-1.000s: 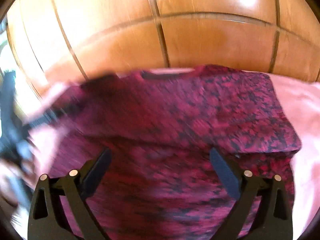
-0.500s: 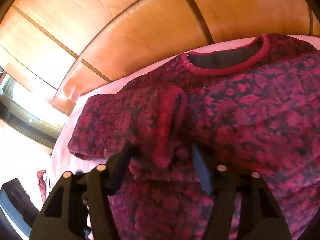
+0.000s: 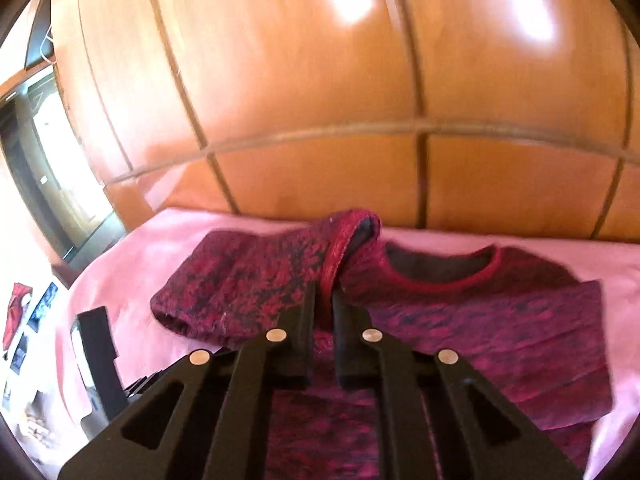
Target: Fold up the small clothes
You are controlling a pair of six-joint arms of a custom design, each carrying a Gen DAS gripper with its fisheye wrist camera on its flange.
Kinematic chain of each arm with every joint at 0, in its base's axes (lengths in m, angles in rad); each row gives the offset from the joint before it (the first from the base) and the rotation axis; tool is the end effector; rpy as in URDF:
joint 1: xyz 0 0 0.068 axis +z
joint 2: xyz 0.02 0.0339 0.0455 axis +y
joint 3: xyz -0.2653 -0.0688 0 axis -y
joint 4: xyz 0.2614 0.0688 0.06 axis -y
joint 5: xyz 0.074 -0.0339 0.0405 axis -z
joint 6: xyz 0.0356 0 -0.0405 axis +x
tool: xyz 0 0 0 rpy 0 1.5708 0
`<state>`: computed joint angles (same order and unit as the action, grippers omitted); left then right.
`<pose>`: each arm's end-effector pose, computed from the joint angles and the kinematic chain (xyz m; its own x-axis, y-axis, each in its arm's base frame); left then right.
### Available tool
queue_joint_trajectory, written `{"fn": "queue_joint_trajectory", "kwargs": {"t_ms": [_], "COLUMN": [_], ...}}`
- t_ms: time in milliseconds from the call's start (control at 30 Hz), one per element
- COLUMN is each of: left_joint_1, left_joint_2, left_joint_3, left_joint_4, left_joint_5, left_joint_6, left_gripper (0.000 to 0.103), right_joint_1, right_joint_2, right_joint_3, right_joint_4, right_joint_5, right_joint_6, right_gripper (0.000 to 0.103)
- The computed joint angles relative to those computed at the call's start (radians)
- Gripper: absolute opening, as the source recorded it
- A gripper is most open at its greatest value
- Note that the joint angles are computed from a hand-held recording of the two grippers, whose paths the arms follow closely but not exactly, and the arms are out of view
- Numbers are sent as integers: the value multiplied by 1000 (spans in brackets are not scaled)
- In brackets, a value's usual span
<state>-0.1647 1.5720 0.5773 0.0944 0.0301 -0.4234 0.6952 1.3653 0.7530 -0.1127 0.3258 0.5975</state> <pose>0.2771 -0.0471 0.1064 -0.7796 -0.2867 -0.5568 -0.1513 0.9489 -0.2768 0.2338 0.1801 0.2006 -0.6589 0.1444 -0.7382 -0.0631 0.9673 0.2456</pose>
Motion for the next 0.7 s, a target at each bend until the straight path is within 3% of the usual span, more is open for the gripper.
{"fn": "queue_joint_trajectory", "kwargs": {"t_ms": [133,200,467,600,700], "left_joint_1": [-32,-29,-28,-29,-25], "left_joint_2": [59,74,108,115,135], "left_joint_3": [38,36,36,47,83], "left_joint_4": [-7,9,24,15,-12], "left_joint_5": [-94,-107,-136,-136,-137], "left_joint_6": [-7,1,41,47,68], "left_gripper": [70,70,72,72,69], "right_joint_1": [-23,-78,-434,-504,-481], "right_joint_2": [-144,-202,-458,-434,-401], "right_joint_3": [-85,-142,-416,-489,-488], "right_joint_4": [-61,-88,-179,-132,-114], "right_joint_5": [108,109,-49,-99,-66], "right_joint_6": [21,44,89,60,48], "right_gripper": [5,5,4,3,3]}}
